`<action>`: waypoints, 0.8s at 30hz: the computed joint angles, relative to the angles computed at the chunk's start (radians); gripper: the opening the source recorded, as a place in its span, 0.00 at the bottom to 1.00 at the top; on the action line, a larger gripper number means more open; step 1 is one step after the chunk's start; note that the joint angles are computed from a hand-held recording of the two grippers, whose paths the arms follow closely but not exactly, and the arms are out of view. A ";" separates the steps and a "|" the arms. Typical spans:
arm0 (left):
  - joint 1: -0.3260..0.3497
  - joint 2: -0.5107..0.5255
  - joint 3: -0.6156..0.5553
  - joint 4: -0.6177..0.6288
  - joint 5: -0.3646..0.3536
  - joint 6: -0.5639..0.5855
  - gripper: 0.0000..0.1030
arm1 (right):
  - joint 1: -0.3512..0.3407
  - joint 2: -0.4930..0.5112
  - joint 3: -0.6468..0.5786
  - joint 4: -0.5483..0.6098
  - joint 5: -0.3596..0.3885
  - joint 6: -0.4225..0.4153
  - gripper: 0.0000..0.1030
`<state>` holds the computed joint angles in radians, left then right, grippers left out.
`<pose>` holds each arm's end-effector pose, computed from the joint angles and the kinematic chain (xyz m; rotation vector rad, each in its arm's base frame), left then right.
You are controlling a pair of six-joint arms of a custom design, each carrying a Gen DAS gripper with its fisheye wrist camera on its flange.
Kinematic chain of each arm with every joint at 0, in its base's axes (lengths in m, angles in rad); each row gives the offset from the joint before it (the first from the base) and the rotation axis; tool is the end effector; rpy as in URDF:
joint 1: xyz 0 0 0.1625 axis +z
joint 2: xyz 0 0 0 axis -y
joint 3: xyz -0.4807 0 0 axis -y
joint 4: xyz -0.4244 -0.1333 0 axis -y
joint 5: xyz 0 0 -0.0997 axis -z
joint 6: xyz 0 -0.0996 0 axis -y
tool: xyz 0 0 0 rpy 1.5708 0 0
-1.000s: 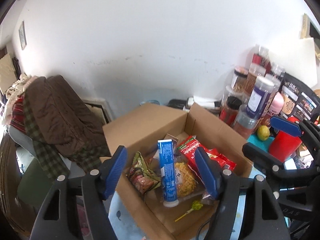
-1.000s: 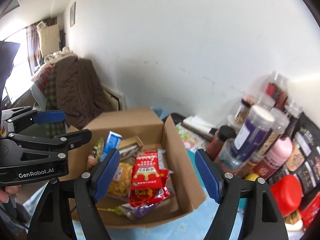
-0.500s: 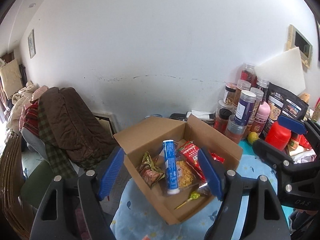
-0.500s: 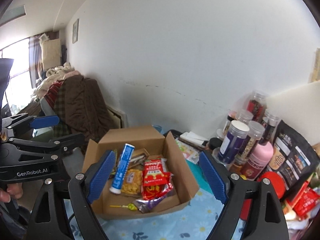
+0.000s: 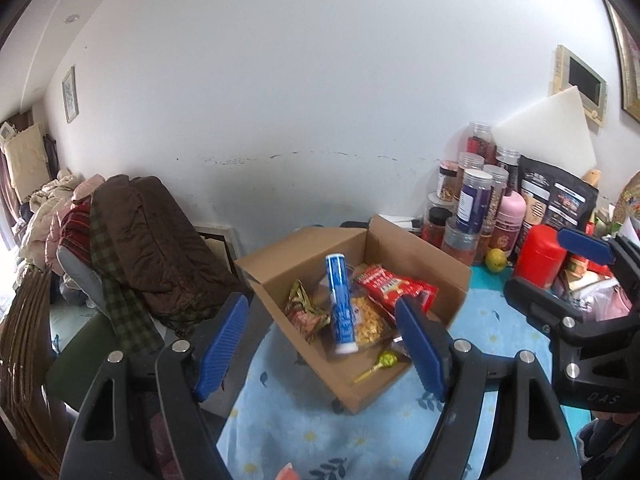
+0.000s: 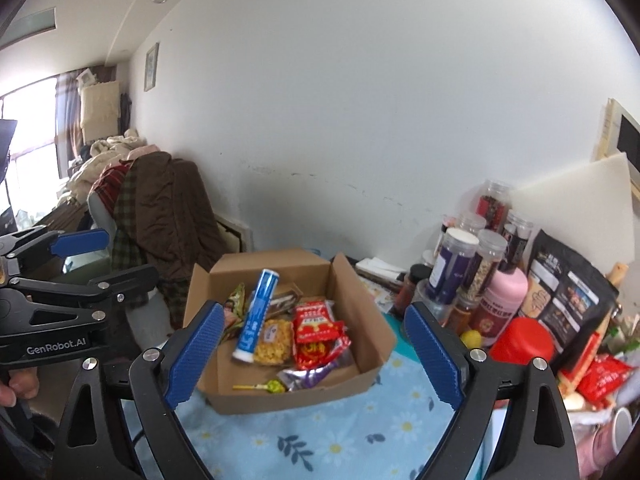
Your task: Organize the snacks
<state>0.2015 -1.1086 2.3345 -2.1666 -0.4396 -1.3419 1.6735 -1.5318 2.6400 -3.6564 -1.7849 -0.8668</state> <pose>-0.3603 -0.3017 0.1004 0.4554 2.0589 -1.1369 0.1469 -0.3313 0.2913 0.9871 -2.1656 1.0771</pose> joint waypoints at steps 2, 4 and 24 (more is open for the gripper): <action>-0.017 -0.004 0.009 0.015 -0.015 -0.031 0.74 | -0.009 -0.014 0.018 0.003 0.004 0.009 0.90; -0.034 -0.006 0.012 0.049 -0.027 -0.071 0.74 | -0.021 -0.026 0.038 -0.001 0.012 0.013 0.90; -0.151 0.049 0.070 0.065 -0.196 -0.289 0.74 | -0.158 -0.147 0.185 0.024 0.074 -0.039 0.90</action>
